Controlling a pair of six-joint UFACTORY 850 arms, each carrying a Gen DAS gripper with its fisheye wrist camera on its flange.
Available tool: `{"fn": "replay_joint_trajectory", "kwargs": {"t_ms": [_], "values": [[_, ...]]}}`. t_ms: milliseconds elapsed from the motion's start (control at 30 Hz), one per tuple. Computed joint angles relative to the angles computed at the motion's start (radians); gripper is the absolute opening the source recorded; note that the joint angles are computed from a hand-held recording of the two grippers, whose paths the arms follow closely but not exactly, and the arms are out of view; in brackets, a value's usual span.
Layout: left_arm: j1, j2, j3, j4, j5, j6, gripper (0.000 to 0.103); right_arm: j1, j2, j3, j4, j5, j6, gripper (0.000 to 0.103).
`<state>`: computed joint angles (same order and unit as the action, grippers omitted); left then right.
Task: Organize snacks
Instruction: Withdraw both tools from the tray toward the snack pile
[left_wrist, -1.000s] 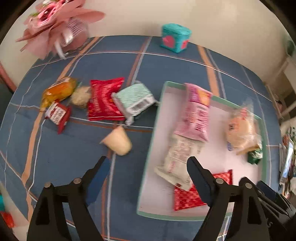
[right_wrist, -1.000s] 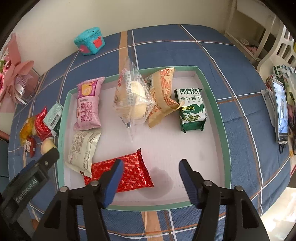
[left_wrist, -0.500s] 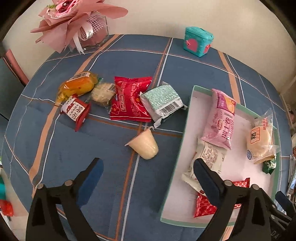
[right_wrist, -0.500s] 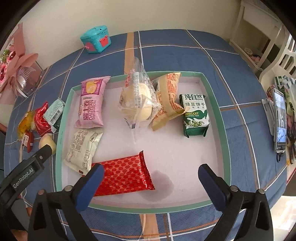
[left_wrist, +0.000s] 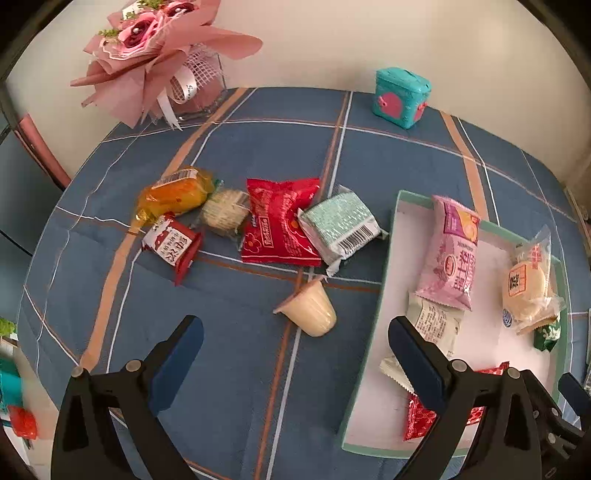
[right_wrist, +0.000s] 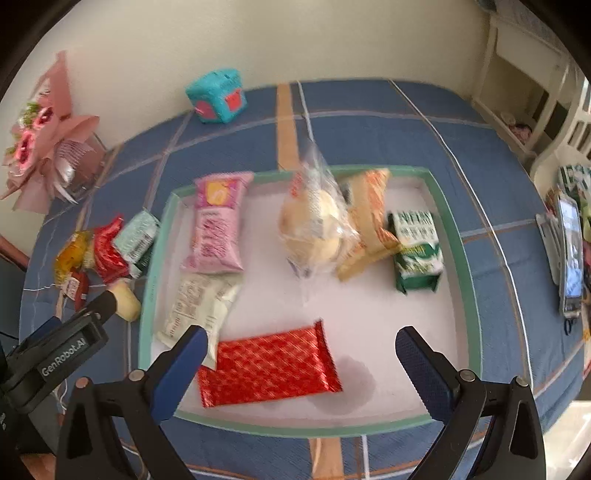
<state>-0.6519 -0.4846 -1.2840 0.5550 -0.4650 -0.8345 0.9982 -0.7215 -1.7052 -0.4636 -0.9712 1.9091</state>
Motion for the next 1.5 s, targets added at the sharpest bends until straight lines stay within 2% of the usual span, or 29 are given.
{"fn": "replay_joint_trajectory", "kwargs": {"t_ms": [133,200,300,567,733,933,1167,1333,1433,1500], "values": [[0.009,0.004,0.002,0.021,-0.006,-0.037,0.100,0.006,-0.029,-0.048,-0.035,-0.029,-0.008,0.103],[0.007,0.002,-0.002,0.070,-0.031,-0.088,0.100,0.005,-0.034,-0.054,-0.054,-0.008,-0.004,0.103],[0.019,0.009,0.003,0.113,-0.024,-0.128,0.100,0.000,-0.046,-0.071,-0.074,0.039,-0.006,0.103],[0.075,0.028,0.021,0.174,-0.016,-0.164,0.100,0.001,-0.126,-0.198,-0.133,0.044,-0.009,0.103],[0.125,0.045,0.044,0.211,0.031,-0.201,0.100,0.002,-0.219,-0.357,-0.145,-0.008,-0.084,0.103],[0.161,0.046,0.049,0.312,0.039,-0.294,0.100,0.006,-0.343,-0.565,-0.203,-0.080,-0.169,0.103],[0.185,0.023,0.015,0.346,0.057,-0.343,0.100,-0.014,-0.427,-0.725,-0.173,-0.125,-0.278,0.103],[0.188,-0.010,-0.033,0.288,0.063,-0.299,0.100,-0.040,-0.403,-0.684,-0.152,-0.044,-0.283,0.103],[0.186,-0.026,-0.059,0.252,0.071,-0.259,0.100,-0.055,-0.415,-0.711,-0.110,-0.033,-0.343,0.103],[0.184,-0.037,-0.083,0.214,0.075,-0.216,0.100,-0.064,-0.432,-0.746,-0.085,-0.054,-0.379,0.103]]}}
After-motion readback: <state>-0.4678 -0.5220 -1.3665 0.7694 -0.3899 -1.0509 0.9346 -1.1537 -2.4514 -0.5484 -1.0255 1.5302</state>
